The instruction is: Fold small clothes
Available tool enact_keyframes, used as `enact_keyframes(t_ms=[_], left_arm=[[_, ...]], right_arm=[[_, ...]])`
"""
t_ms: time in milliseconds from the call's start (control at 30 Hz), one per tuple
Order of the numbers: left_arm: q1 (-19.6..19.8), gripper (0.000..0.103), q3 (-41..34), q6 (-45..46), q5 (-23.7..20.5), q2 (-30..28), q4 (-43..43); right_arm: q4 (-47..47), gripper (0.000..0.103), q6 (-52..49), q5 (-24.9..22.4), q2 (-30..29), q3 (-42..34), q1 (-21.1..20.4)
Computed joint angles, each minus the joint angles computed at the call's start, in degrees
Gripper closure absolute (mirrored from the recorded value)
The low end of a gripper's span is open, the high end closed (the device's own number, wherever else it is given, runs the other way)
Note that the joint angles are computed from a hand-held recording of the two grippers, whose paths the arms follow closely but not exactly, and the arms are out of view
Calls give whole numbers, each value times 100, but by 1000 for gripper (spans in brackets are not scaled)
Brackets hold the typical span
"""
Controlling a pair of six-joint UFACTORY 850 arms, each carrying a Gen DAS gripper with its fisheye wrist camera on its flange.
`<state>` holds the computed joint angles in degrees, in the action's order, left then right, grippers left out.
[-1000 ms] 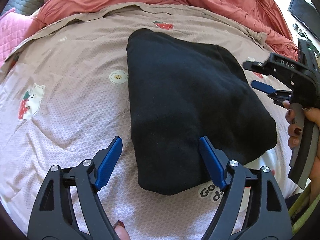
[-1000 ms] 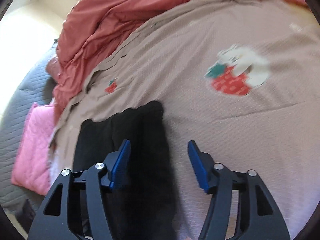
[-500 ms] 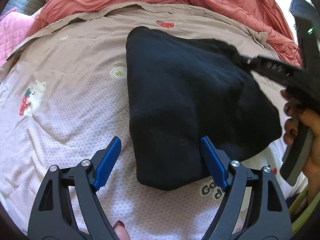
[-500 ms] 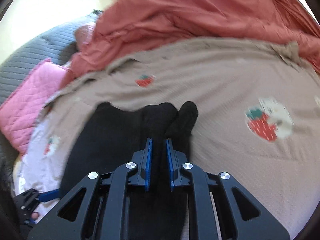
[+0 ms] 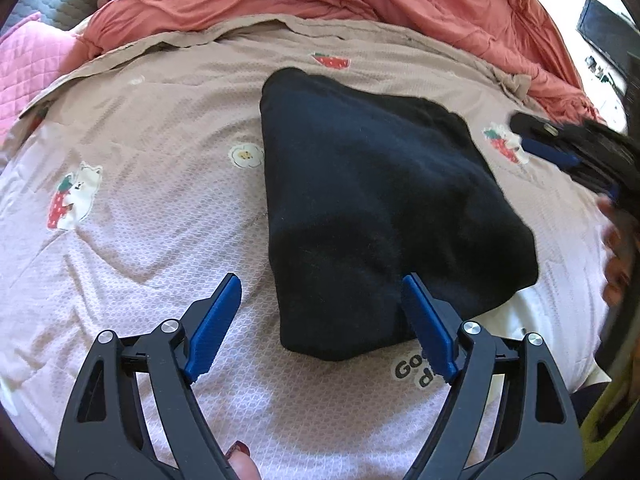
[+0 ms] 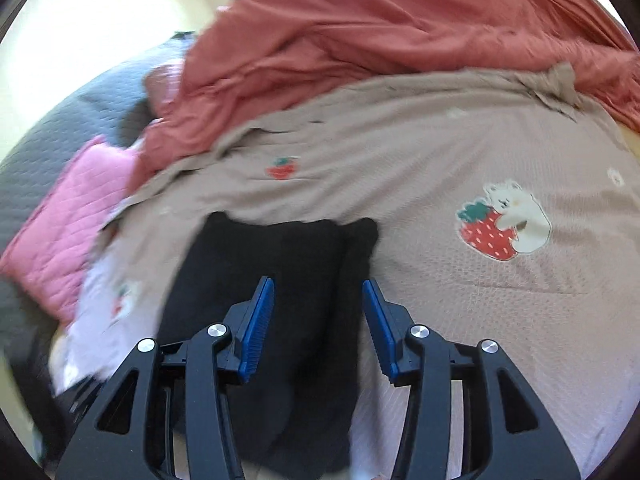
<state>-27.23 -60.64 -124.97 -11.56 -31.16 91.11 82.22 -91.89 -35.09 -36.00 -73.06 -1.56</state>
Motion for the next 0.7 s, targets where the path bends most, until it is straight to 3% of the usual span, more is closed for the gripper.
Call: enact_keyframes(t_ms=[100,233,367,467,567,600,700], left_arm=[[0,28,108,-294,19,117,280],[-19,28,218,-340,22,216,419],[6,28,104,638,64,75,-547],[37,28,24,738,143,-32,-699],[51,28,-87,1062,162,-141,-1037],[56,28,-120,1196,158,-170,-1180],[82,28,-198,1524,177,-248,-1551]], right_arm=[[-749,46,-381,-390,313,253,-58],[-1341,46,-634,-315,525,541,-98],[-1786,52,-182,-129,367,506,-60],[-1785,54,-255,-231,296,498,23],[-2403,54,250,38,146,427,242],[-2567,58,373,84,97,410,279],[-2862,84,620,35,55,375,297]])
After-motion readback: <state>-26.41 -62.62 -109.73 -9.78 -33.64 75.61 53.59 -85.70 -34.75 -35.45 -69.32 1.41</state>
